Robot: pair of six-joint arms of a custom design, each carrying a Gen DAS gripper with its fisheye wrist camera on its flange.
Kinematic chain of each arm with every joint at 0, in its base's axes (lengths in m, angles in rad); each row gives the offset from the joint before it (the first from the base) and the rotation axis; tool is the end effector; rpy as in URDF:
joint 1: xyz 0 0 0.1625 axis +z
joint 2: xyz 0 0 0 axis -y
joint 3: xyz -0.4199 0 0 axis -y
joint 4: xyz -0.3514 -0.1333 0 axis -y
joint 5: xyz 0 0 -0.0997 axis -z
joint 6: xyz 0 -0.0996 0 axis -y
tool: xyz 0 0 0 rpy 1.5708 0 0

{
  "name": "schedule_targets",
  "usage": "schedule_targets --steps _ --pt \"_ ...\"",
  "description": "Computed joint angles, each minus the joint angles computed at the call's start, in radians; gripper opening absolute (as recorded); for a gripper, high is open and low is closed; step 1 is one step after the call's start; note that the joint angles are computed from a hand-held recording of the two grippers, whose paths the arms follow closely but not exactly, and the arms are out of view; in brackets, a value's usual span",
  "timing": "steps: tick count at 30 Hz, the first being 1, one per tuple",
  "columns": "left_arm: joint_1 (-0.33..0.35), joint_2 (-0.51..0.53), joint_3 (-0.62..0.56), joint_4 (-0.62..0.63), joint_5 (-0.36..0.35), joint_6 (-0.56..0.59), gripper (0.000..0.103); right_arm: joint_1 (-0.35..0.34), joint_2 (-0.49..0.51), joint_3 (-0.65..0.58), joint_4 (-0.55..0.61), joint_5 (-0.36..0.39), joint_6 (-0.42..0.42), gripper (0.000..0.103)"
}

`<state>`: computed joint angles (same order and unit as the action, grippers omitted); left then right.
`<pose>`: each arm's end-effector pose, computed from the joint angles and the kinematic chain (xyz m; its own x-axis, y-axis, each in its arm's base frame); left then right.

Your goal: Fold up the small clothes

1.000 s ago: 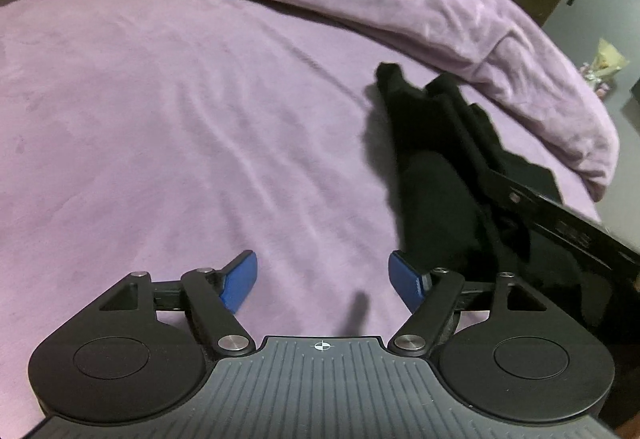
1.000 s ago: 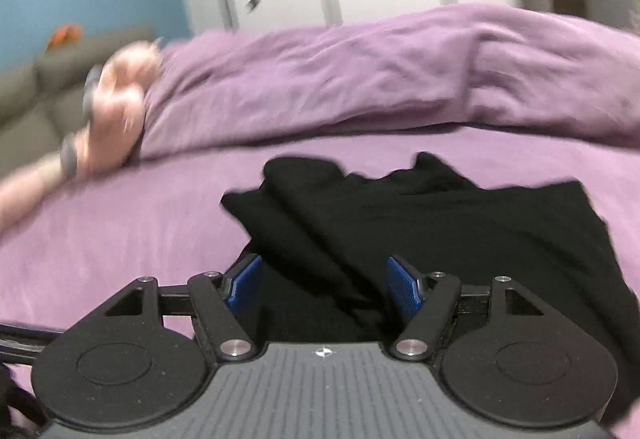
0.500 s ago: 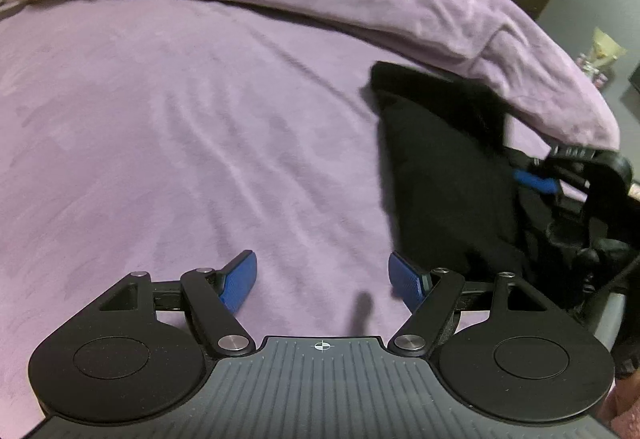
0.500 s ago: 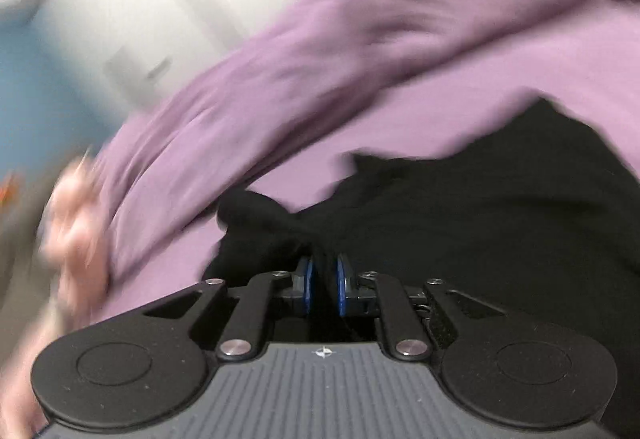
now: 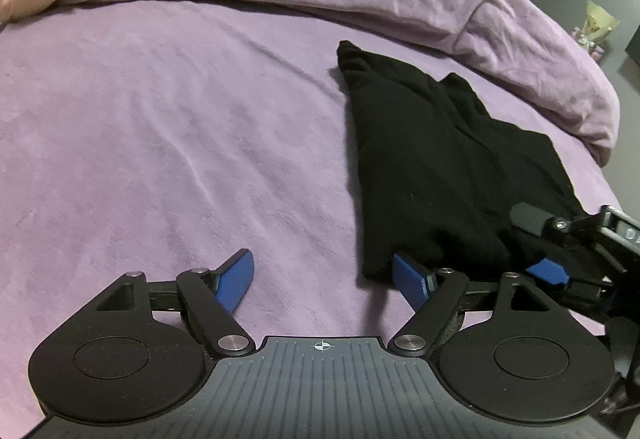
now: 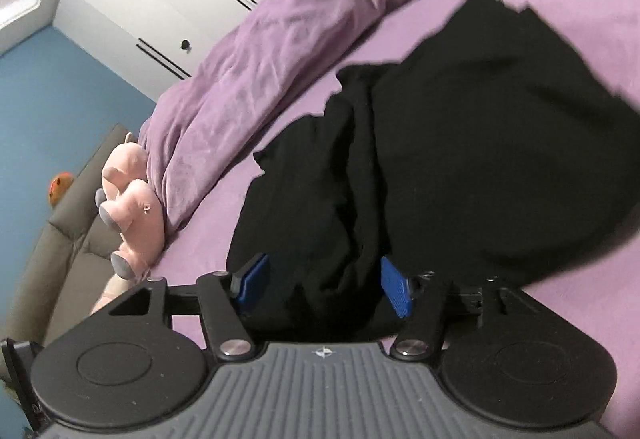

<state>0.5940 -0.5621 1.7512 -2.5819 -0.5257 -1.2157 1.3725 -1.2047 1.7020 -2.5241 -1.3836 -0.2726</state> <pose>-0.3541 -0.5039 -0.0067 -0.8183 -0.3421 -0.4620 0.1392 0.6618 -0.7366 0.0323 -0.6101 0.3430 -0.9909 -0.1280 -0.0424 -0.0934 0.8782 -0.4691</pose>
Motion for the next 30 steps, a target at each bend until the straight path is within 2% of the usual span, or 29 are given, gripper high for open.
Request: schedule_targets --steps 1,3,4,5,6,7,8,9,10,11,12,13,15,16,20,23,30 --pt "0.001 -0.001 -0.009 0.021 0.001 -0.015 0.082 0.003 0.004 0.006 -0.013 0.0 -0.007 0.06" --pt "-0.001 0.003 -0.02 0.023 0.011 -0.023 0.082 0.023 0.011 0.014 -0.042 -0.035 -0.034 0.043" --pt "-0.001 0.006 -0.022 0.009 0.02 -0.017 0.085 0.033 0.016 0.011 -0.044 -0.059 -0.045 0.021" --pt "0.0 0.011 -0.028 0.005 0.026 -0.012 0.088 0.035 0.016 0.007 -0.028 -0.058 -0.035 0.01" --pt "0.003 0.014 -0.035 0.006 0.025 -0.006 0.088 0.021 0.014 -0.001 0.004 -0.016 0.011 0.009" --pt "0.006 0.017 -0.043 0.008 0.02 0.001 0.088 -0.007 0.016 -0.011 0.03 0.064 0.068 0.009" --pt "0.011 0.02 -0.05 0.008 0.011 0.01 0.088 -0.033 0.015 -0.015 0.049 0.133 0.136 0.009" --pt "0.015 0.021 -0.057 0.014 0.002 0.014 0.088 -0.047 0.015 -0.021 0.058 0.159 0.201 0.009" --pt "0.02 0.024 -0.062 0.018 -0.005 0.015 0.088 -0.054 0.014 -0.019 0.059 0.143 0.224 0.009" --pt "0.024 0.026 -0.065 0.013 -0.013 0.021 0.089 -0.047 0.016 -0.029 0.055 0.086 0.205 0.009" --pt "0.027 0.028 -0.067 0.005 -0.019 0.027 0.09 -0.028 0.02 -0.033 0.046 -0.001 0.144 0.009" --pt "0.029 0.03 -0.07 0.007 -0.018 0.027 0.09 -0.014 0.019 -0.035 0.053 -0.046 0.088 0.008" --pt "0.03 0.034 -0.075 0.017 -0.013 0.028 0.091 -0.01 0.013 -0.048 0.089 -0.042 0.061 0.009" --pt "0.031 0.034 -0.076 0.02 -0.014 0.029 0.091 -0.009 0.012 -0.062 0.111 -0.04 0.053 0.015" --pt "0.034 0.033 -0.069 -0.004 -0.019 0.048 0.093 -0.014 0.01 -0.092 0.076 -0.011 0.027 0.047" --pt "0.035 0.032 -0.066 -0.009 -0.022 0.051 0.094 -0.018 0.034 -0.151 0.111 0.003 0.034 0.048" --pt "0.04 0.035 -0.072 -0.013 -0.034 0.071 0.097 -0.006 0.163 -0.314 0.242 0.028 0.081 0.048"
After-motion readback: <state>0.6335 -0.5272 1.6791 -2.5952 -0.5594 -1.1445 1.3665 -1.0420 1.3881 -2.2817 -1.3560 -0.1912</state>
